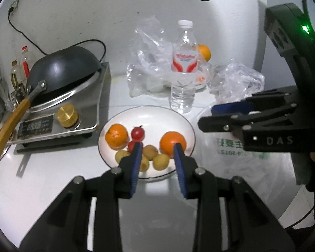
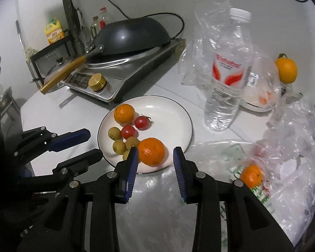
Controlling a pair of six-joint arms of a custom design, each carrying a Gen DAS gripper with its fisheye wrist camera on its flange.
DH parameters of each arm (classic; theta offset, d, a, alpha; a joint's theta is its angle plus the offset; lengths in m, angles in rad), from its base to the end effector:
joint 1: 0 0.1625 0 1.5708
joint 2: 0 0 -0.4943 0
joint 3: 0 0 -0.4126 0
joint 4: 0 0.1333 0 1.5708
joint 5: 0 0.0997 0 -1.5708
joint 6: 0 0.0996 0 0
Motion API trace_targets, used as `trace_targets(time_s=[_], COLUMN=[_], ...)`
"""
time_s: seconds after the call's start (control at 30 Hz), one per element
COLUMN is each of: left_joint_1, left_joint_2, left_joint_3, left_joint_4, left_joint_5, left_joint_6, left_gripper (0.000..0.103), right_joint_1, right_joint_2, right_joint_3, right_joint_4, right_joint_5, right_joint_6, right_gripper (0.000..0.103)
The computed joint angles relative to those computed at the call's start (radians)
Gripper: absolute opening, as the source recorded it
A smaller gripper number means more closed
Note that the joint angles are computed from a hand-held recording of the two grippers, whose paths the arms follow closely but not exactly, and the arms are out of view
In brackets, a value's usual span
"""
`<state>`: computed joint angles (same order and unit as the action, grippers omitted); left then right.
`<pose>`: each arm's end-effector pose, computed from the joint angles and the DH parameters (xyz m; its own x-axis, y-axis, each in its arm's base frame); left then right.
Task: Organize fruits
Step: 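Move both grippers back toward the remaining tomato and mandarin on the bag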
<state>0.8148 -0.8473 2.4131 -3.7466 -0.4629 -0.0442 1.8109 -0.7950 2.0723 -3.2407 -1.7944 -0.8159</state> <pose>-0.1376 -0.4702 0.1410 -0.7007 -0.0929 -0.7074 0.5318 0.5928 -0.6047 0.2495 -0.5513 0.0688 -0.5028 -0.7560 0.4190 -0.8551 0.5061 -0.1129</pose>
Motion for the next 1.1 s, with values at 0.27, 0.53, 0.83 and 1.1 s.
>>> trace_targets(time_s=[0.27, 0.53, 0.83, 1.1], left_joint_1=[-0.043, -0.041, -0.021, -0.008], left_joint_2=[0.015, 0.022, 0.075, 0.123], left_joint_3=[-0.036, -0.078, -0.153, -0.229], left_joint_4=[0.083, 0.194, 0.264, 0.317], left_joint_5=[0.042, 0.011, -0.028, -0.061], left_joint_6=[-0.030, -0.166, -0.212, -0.172], left_gripper=[0.056, 0.056, 0.056, 0.056], right_joint_1=[-0.052, -0.103, -0.161, -0.202], right_joint_2=[-0.059, -0.110, -0.148, -0.165], right_joint_3=[0.038, 0.063, 0.066, 0.051], right_joint_4=[-0.009, -0.001, 0.010, 0.039], right_joint_5=[0.060, 0.072, 0.057, 0.070], right_joint_6=[0.001, -0.033, -0.052, -0.049], right_gripper=[0.037, 0.038, 0.038, 0.038])
